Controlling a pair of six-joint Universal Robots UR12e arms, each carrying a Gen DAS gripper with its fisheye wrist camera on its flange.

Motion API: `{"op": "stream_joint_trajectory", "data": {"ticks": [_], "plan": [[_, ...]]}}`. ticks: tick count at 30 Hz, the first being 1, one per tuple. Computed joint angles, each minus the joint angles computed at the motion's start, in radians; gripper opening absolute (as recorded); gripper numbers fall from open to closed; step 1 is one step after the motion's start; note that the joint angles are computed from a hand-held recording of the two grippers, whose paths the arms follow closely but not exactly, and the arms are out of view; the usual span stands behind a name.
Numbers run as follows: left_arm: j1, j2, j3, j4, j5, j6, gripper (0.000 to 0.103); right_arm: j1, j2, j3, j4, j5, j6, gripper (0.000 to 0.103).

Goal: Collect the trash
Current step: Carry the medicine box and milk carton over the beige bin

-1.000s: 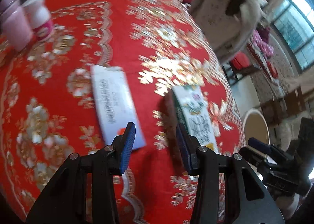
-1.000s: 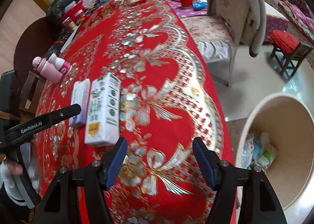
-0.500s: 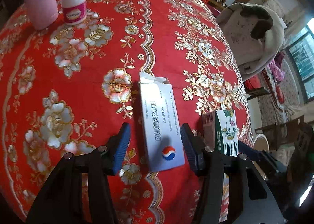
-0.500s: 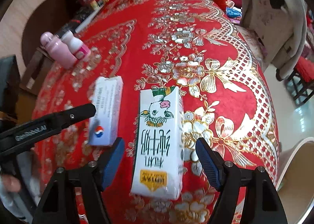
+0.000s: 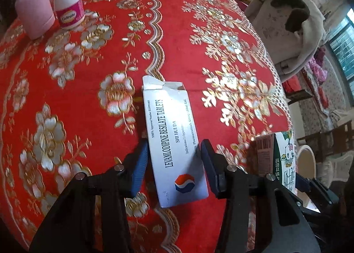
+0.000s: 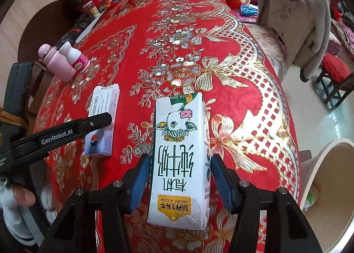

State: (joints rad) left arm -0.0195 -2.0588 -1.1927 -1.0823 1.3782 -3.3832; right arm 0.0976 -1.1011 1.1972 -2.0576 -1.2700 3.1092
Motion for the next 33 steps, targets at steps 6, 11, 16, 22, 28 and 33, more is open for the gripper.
{"op": "stream_joint_trajectory", "data": {"ticks": [6,11,16,22,28,33], "plan": [[-0.014,0.036,-0.033,0.021,-0.002,0.0,0.045,-0.014,-0.038,0.044,-0.033,0.018,-0.001,0.055],[-0.037,0.061,-0.051,0.037,0.01,0.022,0.045,-0.027,-0.065,0.075,-0.052,0.024,0.003,0.055],[-0.064,0.08,-0.063,0.051,0.023,0.04,0.045,-0.041,-0.096,0.113,-0.072,0.021,-0.002,0.055],[-0.096,0.094,-0.07,0.063,0.022,0.056,0.045,-0.068,-0.138,0.164,-0.097,0.015,0.008,0.055],[-0.13,0.092,-0.061,0.067,0.011,0.072,0.045,-0.099,-0.18,0.211,-0.12,-0.003,0.02,0.055],[-0.158,0.08,-0.042,0.062,0.0,0.099,0.045,-0.129,-0.212,0.252,-0.136,-0.02,0.041,0.055]]}}
